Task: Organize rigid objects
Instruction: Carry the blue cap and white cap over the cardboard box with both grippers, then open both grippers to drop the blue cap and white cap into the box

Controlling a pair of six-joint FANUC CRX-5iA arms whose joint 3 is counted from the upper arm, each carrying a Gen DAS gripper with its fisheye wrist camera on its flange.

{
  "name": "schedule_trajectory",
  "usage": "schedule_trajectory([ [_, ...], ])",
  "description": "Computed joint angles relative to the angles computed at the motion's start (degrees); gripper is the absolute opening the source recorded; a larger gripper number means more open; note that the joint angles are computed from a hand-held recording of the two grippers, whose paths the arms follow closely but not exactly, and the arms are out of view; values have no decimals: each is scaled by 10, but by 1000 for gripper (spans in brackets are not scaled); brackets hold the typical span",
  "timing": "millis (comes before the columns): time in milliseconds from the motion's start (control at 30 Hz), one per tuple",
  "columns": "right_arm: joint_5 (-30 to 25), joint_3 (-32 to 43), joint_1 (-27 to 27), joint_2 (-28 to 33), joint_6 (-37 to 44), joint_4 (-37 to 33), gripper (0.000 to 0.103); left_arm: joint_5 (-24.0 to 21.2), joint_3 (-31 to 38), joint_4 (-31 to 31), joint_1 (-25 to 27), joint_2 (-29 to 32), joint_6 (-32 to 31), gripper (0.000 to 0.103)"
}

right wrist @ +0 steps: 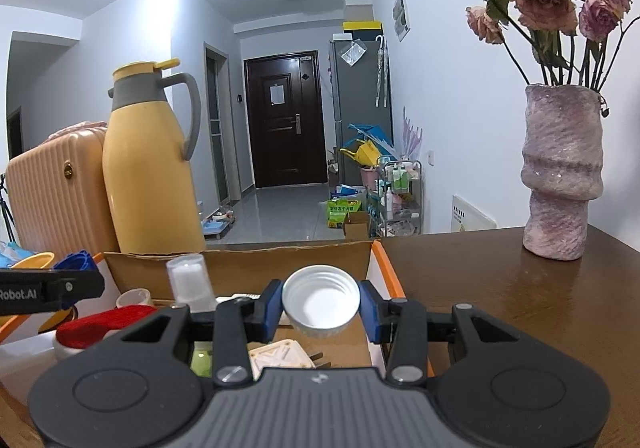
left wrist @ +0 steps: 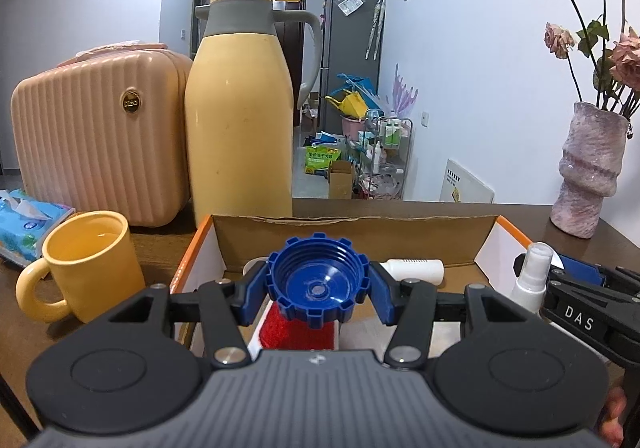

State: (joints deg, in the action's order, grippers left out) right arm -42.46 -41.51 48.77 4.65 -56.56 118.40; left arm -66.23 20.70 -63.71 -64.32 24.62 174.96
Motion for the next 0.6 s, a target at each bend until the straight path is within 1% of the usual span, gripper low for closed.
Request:
schedule_trajectory([
  [167,14,7,-9,4,5,5,39,8,2,6,6,1,-9,54],
  [300,29,9,-15,4,10,5,40,7,0,6,6,0,-4,55],
  [333,30,9,-14,3,12,2,40,3,2,4,4,2,-5,60],
  [367,28,9,-14,4,13,0,40,-1,2,3,2,2,-5,69],
  [400,28,8,-13,3,14,-2,41,-5,3,-1,0,2,-3,73],
  [467,29,5,-15,-1,7,3,47,-11,2,-10,-6,2,3,86],
  [500,26,4,-14,-1,5,4,55,-12,1,-15,-9,1,7,88],
  [533,21,3,-12,-1,4,1,65,-16,1,-18,-11,1,10,96],
  [567,15,2,-10,-1,3,-1,70,-23,3,-22,-14,2,14,101],
  [600,7,1,-8,-1,-1,-1,80,-29,4,-28,-17,4,17,102],
])
